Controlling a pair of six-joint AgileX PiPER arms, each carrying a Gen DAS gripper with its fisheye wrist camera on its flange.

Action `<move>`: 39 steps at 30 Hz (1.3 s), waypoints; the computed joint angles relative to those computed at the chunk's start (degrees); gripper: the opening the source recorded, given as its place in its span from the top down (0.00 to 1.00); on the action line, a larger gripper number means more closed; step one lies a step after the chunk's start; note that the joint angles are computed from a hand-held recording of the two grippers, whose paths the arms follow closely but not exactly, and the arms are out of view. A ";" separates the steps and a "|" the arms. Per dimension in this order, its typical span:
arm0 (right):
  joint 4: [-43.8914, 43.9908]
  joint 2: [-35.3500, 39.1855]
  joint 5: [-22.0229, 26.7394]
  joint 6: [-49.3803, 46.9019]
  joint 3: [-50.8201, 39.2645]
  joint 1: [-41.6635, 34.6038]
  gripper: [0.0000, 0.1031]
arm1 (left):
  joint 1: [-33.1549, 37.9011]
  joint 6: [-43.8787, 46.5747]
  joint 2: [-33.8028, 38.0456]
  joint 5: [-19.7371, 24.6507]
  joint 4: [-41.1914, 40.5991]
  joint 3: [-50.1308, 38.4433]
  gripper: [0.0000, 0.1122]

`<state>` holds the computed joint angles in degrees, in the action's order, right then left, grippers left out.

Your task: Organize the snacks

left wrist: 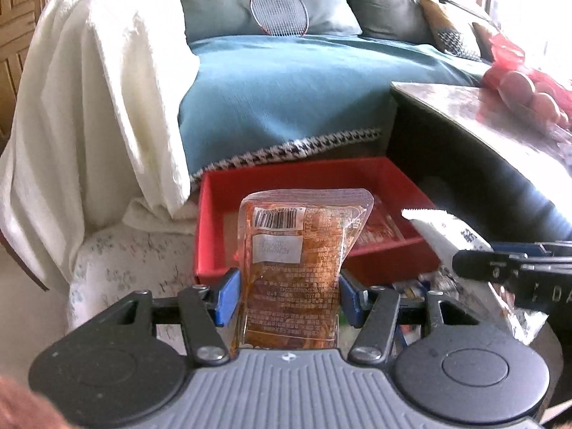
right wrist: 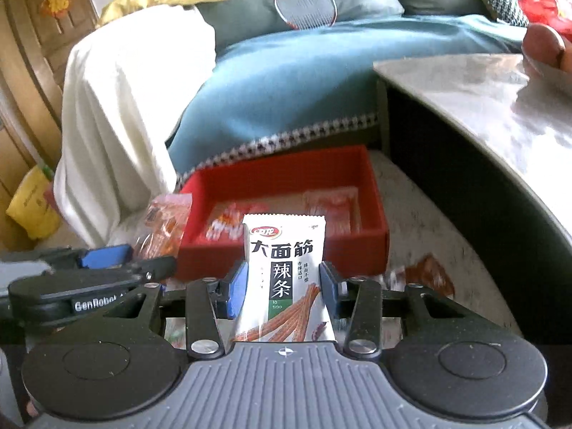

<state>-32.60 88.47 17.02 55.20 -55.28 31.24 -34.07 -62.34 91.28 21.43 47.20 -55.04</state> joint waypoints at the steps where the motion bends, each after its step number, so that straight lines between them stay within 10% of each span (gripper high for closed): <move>1: 0.20 0.55 -0.19 -0.45 -0.74 -0.38 0.51 | -0.02 -0.49 0.39 0.20 0.54 -0.53 0.55; 39: 3.06 21.89 4.09 -12.79 -25.53 -6.06 0.51 | 4.42 10.02 21.89 4.25 -7.48 -25.02 0.55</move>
<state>-29.55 110.36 21.10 42.41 -80.81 25.18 -29.64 -52.32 113.17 25.68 39.72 -80.06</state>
